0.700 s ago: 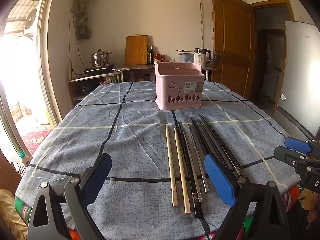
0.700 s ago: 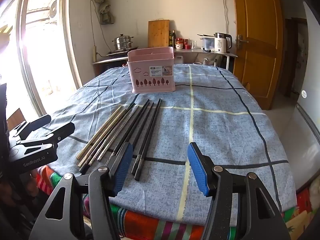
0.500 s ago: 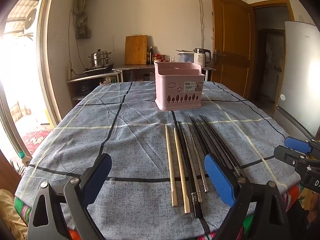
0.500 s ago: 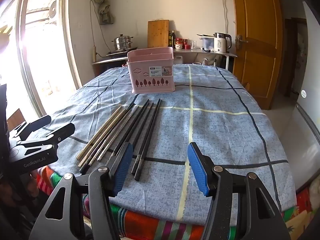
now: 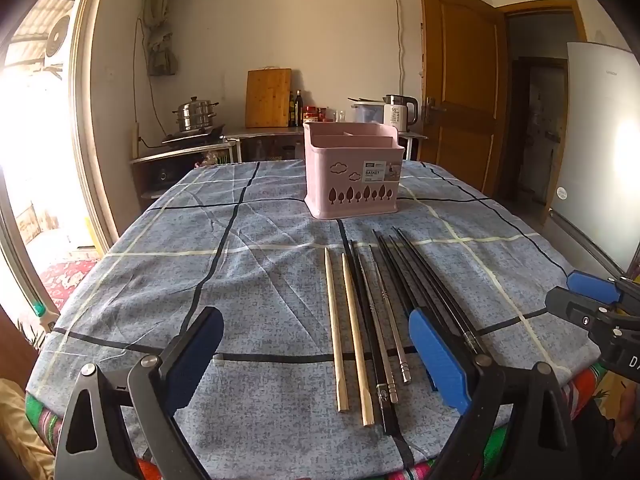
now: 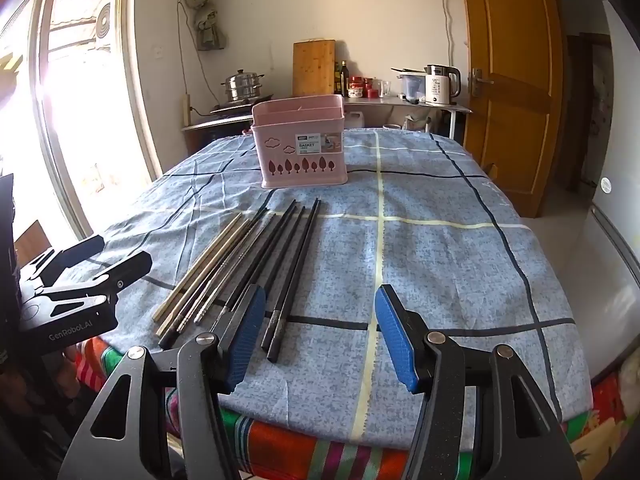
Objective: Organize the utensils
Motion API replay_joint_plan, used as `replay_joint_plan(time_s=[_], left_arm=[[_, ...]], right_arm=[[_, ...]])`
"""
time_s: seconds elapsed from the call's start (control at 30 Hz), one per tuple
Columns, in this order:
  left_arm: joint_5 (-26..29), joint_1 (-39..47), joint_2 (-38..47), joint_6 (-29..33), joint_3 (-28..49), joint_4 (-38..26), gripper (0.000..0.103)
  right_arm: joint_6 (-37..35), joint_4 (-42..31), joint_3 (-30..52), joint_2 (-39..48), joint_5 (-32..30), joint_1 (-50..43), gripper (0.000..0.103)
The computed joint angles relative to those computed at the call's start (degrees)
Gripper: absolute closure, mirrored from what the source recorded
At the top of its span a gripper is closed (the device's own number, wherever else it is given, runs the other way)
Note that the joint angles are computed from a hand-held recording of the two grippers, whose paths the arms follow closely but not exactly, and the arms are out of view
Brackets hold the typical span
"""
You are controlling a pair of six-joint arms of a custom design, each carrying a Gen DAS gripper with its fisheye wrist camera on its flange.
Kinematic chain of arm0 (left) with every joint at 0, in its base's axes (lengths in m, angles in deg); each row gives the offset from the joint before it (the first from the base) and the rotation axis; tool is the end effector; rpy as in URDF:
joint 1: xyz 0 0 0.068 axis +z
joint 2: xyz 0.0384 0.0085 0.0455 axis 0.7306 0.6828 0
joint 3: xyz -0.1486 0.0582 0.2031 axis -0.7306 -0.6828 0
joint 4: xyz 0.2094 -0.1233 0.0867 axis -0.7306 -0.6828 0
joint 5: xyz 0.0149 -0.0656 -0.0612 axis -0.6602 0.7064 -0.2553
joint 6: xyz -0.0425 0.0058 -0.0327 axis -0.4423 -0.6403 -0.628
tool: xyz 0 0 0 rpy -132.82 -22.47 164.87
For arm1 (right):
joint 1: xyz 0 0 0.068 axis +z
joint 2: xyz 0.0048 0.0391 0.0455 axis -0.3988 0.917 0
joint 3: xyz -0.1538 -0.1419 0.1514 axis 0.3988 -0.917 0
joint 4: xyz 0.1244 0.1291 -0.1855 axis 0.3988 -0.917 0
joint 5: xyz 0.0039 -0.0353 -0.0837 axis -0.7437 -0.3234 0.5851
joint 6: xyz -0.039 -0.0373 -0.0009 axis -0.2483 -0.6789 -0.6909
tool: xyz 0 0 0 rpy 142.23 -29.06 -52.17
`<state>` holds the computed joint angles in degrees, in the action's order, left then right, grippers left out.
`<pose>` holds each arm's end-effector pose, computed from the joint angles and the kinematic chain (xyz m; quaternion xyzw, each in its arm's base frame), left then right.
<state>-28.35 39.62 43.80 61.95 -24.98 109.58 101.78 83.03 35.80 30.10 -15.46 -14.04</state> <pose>0.3062 -0.0524 0.1133 0.2404 0.8401 -0.1378 0.4664 0.1934 0.0222 0.1101 0.1284 0.8793 -0.0171 0.4584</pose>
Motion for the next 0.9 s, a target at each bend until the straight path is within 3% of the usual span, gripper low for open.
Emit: replay_joint_plan(time_s=[0.9], left_arm=[[1.3, 0.4, -2.2, 0.0, -1.2, -0.4, 0.010]], right_arm=[[0.5, -0.5, -0.8, -1.8, 0.5, 0.6, 0.045]])
